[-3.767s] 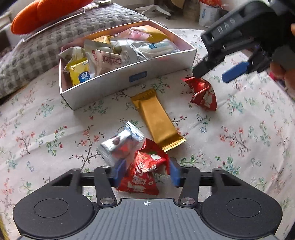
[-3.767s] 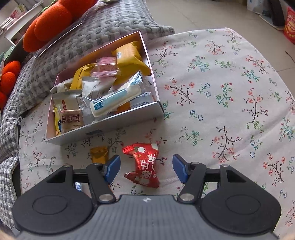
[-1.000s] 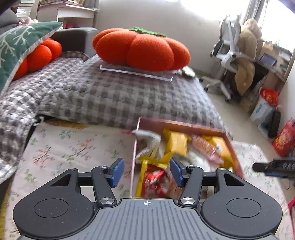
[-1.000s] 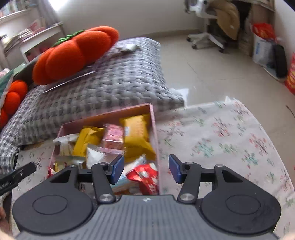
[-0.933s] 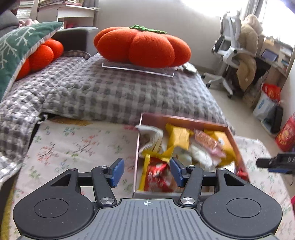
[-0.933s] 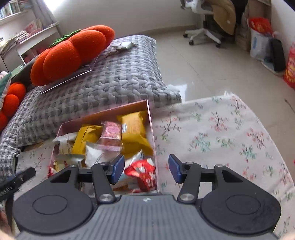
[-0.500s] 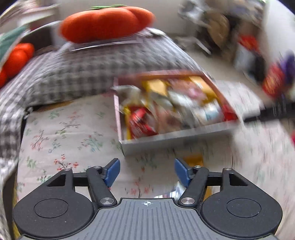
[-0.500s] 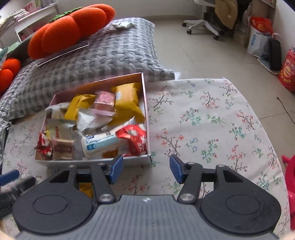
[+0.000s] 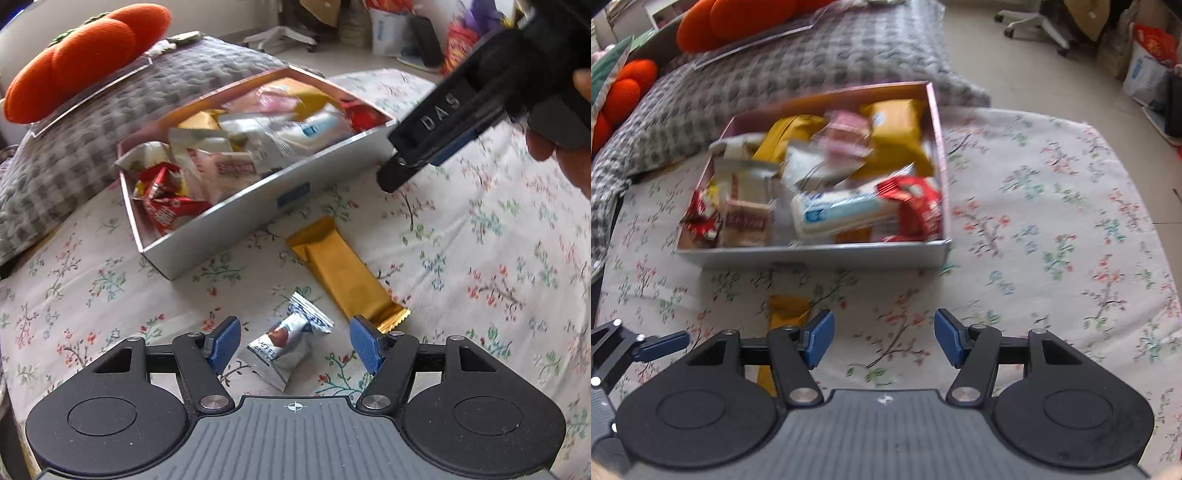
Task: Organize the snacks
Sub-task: 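Grasp the silver chocolate with the left tool while the right tool grasps the gold bar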
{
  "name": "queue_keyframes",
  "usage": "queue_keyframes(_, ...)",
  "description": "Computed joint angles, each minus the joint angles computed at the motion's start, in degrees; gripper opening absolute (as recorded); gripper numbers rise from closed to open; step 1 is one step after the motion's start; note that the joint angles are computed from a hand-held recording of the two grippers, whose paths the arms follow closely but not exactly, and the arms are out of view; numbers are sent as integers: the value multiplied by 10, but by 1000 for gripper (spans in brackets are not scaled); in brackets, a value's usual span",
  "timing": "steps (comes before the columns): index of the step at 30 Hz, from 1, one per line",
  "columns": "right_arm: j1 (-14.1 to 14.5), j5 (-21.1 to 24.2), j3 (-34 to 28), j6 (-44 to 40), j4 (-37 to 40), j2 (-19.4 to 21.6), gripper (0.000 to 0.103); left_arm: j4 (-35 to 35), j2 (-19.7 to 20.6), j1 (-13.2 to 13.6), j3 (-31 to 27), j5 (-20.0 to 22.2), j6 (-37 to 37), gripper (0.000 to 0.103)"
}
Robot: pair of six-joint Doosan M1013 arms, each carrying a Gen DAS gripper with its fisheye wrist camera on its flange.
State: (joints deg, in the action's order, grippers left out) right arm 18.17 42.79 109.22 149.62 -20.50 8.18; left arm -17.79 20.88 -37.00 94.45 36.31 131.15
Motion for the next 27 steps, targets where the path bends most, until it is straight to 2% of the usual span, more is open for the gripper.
queue_keyframes(3, 2, -3, -4, -19, 21, 3, 57, 18, 4, -3, 1, 3, 6, 66)
queue_keyframes(7, -3, -27, -4, -100, 107, 5, 60, 19, 7, -3, 2, 2, 20, 65)
queue_keyframes(11, 2, -35, -6, -140, 160, 6, 61, 38, 9, -5, 1, -3, -7, 65)
queue_keyframes(16, 16, -24, -10, -128, 146, 7, 61, 40, 11, -5, -1, -7, -21, 60)
queue_keyframes(27, 10, -11, -7, -69, 108, 16, 61, 70, 14, -5, -9, -5, -99, 34)
